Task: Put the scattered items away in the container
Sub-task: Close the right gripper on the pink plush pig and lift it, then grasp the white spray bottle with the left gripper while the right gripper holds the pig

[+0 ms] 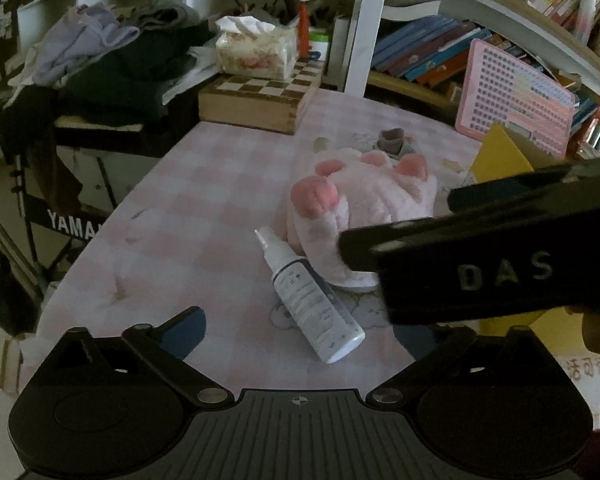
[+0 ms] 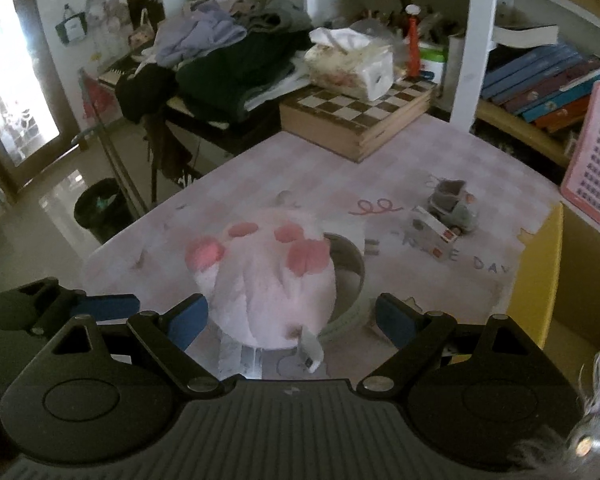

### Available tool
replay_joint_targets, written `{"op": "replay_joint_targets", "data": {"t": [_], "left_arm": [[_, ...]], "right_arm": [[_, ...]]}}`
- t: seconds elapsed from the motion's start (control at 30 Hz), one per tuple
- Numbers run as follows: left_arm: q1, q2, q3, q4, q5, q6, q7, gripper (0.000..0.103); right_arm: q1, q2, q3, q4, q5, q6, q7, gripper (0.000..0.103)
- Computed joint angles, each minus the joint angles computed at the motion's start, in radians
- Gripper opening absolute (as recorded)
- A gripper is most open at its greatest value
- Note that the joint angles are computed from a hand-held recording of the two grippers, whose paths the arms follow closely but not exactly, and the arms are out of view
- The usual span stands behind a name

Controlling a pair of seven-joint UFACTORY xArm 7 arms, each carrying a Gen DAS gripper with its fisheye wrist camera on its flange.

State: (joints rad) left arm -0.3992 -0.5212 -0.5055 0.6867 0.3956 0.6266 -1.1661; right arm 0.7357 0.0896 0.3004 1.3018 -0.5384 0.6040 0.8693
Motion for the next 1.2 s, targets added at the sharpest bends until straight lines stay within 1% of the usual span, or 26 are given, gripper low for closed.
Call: {"op": "replay_joint_targets", "data": {"t": [0.17,0.4,0.43,0.5,0.53,0.67,0.83,1.0,1.07,1.2], "left_arm": [[0.027,0.041,-0.021,0.014,0.035,-0.023,-0.051,0.096],[0.042,0.077,-0.03,0.028,0.094,-0.027,-0.126,0.095],[0.043,0.08,-0.031,0.03,0.103,-0.025,-0.137,0.095],[0.042,0.088,-0.027,0.032,0.114,-0.02,-0.153,0.092],[0.04,0.092,-0.024,0.033,0.118,-0.019,-0.159,0.092],[0.033,0.109,-0.01,0.041,0.132,-0.019,-0.174,0.089],[0.019,0.135,0.012,0.049,0.142,-0.021,-0.167,0.081],[-0.005,0.157,0.044,0.052,0.117,-0.027,-0.131,0.068],[-0.013,0.166,0.053,0.053,0.106,-0.029,-0.115,0.059],[-0.014,0.175,0.057,0.058,0.111,-0.027,-0.104,0.052]], "right_arm": [[-0.008,0.048,-0.007,0.037,0.055,-0.032,-0.093,0.091],[-0.009,0.101,-0.018,0.082,0.161,-0.065,-0.247,0.091],[-0.01,0.107,-0.018,0.086,0.18,-0.068,-0.269,0.089],[-0.025,0.114,-0.007,0.084,0.259,-0.09,-0.343,0.075],[-0.033,0.115,-0.002,0.082,0.302,-0.1,-0.375,0.071],[-0.018,0.104,-0.023,0.071,0.306,-0.118,-0.374,0.063],[-0.013,0.069,-0.043,0.041,0.266,-0.145,-0.305,0.06],[-0.038,0.024,-0.042,0.006,0.256,-0.171,-0.252,0.059],[-0.046,0.006,-0.04,-0.007,0.245,-0.174,-0.222,0.059],[-0.062,-0.032,-0.03,-0.039,0.218,-0.187,-0.167,0.059]]}}
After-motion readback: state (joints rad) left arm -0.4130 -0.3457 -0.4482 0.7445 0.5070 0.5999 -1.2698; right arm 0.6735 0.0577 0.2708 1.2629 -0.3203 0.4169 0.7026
